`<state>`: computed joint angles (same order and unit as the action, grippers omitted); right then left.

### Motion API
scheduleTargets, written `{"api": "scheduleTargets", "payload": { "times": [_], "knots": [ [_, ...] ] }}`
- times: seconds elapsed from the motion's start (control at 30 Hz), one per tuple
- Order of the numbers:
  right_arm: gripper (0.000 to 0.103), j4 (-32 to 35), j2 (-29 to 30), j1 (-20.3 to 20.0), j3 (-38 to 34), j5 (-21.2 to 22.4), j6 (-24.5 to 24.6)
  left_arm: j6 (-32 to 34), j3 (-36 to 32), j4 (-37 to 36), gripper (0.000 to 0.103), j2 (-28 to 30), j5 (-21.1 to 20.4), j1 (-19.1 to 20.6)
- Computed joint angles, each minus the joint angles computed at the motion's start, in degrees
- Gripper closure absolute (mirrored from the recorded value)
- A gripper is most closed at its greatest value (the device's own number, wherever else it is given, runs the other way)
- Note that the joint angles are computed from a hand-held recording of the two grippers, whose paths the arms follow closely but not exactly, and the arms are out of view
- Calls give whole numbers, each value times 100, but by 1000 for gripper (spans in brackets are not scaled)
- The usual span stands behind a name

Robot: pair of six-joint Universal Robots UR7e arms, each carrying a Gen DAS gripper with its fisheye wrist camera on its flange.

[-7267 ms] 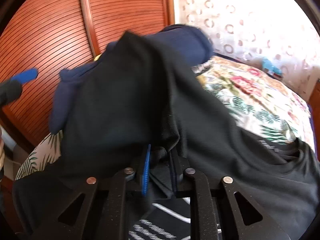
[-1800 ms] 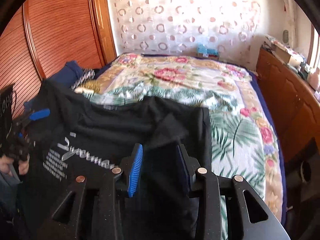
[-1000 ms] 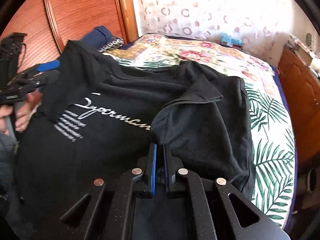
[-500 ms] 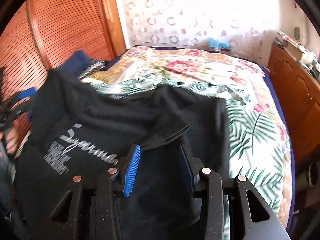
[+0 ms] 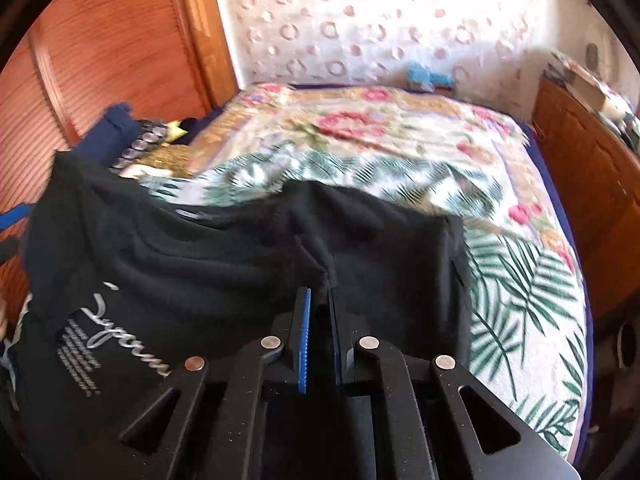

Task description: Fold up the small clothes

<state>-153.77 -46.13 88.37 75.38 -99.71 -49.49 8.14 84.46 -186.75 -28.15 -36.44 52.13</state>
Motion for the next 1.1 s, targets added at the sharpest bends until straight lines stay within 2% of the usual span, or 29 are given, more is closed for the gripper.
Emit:
{"api": "scheduleTargets", "payload": {
  "times": [0.1,0.33,0.37,0.43,0.47,0.5,0.7,0.93,1.1],
  "knots": [
    [97,175,-87,45,95,299,-162,11,-32,-14,0,12,15,7],
    [95,420,-214,99,213,689,-356,50,-69,-48,0,18,81,7],
    [92,446,-225,84,204,761,-372,56,-68,-59,0,19,94,8],
    [76,289,-265,60,243,809,-422,89,-65,-104,0,11,131,8],
    [60,209,-284,36,246,799,-417,94,-79,-108,0,15,140,9],
    [50,148,-298,7,237,785,-396,102,-73,-130,0,5,149,13],
    [50,-445,-216,-137,103,177,-362,244,-94,-216,0,-36,269,43],
    [50,-710,137,-301,-321,-387,-325,399,-125,-343,0,-196,255,171],
    [50,-635,401,-325,-621,-571,-199,256,-227,-44,18,-306,143,323]
  ]
}}
